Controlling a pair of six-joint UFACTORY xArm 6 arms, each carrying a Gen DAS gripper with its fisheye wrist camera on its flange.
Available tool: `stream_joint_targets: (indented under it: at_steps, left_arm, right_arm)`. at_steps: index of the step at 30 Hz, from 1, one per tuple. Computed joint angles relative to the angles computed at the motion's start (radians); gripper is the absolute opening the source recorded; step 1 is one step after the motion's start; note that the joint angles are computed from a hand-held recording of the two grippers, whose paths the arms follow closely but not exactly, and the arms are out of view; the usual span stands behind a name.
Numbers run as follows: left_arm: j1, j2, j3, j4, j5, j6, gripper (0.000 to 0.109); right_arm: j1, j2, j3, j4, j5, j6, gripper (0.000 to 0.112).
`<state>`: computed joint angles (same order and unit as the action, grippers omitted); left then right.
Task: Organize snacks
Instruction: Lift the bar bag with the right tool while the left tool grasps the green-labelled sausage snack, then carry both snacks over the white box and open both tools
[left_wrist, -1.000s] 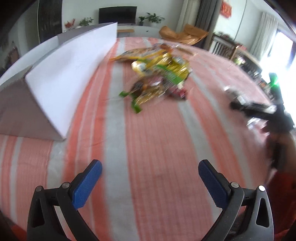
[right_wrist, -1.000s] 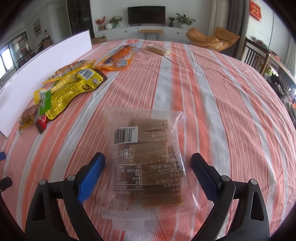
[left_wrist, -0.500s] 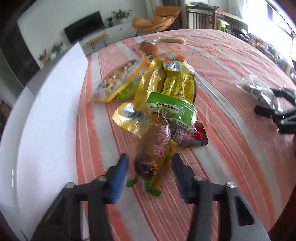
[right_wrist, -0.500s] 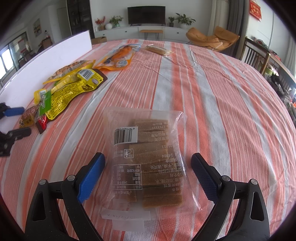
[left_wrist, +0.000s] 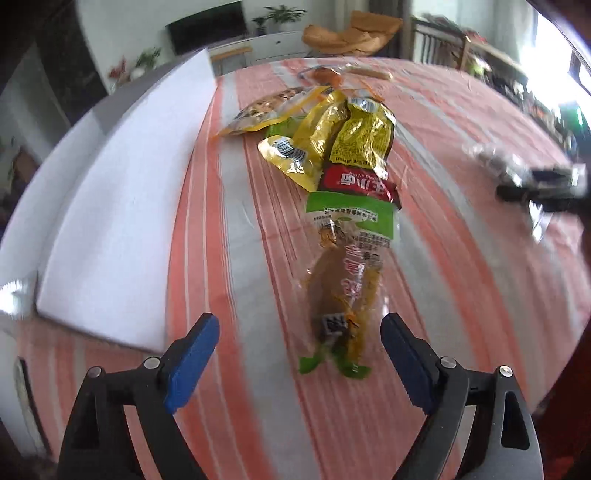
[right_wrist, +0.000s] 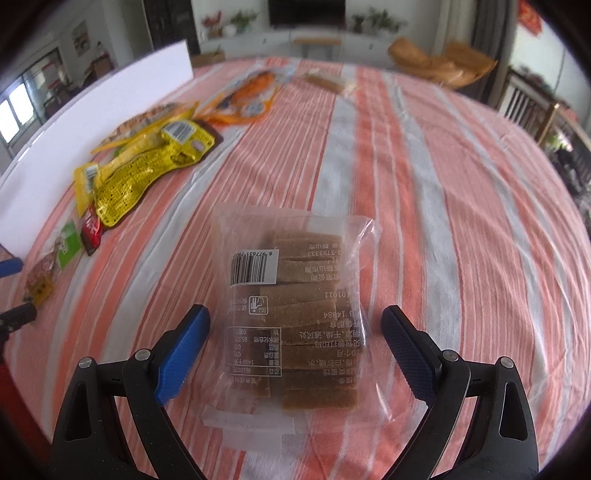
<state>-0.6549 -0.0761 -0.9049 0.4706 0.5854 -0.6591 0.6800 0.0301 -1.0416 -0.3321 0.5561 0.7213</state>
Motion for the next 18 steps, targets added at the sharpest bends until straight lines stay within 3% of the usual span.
stream_joint_targets:
  at_steps: [2,5,6,7,8,10,12,15,18]
  left_arm:
    - [0.006,0.020,-0.017,0.011,-0.006,0.022,0.089]
    - [0.004,0.037,-0.031,0.021,-0.016,0.050,0.085]
    - [0.004,0.037,-0.031,0.026,-0.017,0.052,0.077]
    - [0.007,0.036,-0.024,-0.011,-0.038,0.081,0.055]
    - [0.012,0.027,-0.008,-0.064,-0.069,0.095,0.042]
    - [0.016,0.016,-0.005,-0.070,-0.074,0.078,0.038]
    - [0.021,-0.006,0.022,-0.070,-0.104,0.050,0.035]
    - [0.034,-0.034,0.060,-0.140,-0.172,0.047,0.030]
    - [0.039,-0.092,0.117,-0.298,-0.261,0.111,0.029]
  right_arm:
    - [-0.010,0.016,-0.055,0.141,0.080,-0.097,0.095]
    - [0.001,0.054,-0.150,0.123,0.210,-0.098,0.095]
    - [0.013,0.076,-0.189,0.097,0.263,-0.099,0.095]
    - [0.020,0.099,-0.222,0.088,0.311,-0.103,0.095]
    - [0.021,0.113,-0.233,0.114,0.336,-0.128,0.094]
    - [0.003,0.079,-0.186,0.179,0.293,-0.114,0.088]
    - [-0.013,0.028,-0.131,0.178,0.239,-0.068,0.057]
    - [-0.034,-0.032,-0.063,0.219,0.200,-0.058,0.057]
    - [-0.038,-0.102,0.019,0.256,0.134,-0.054,0.057]
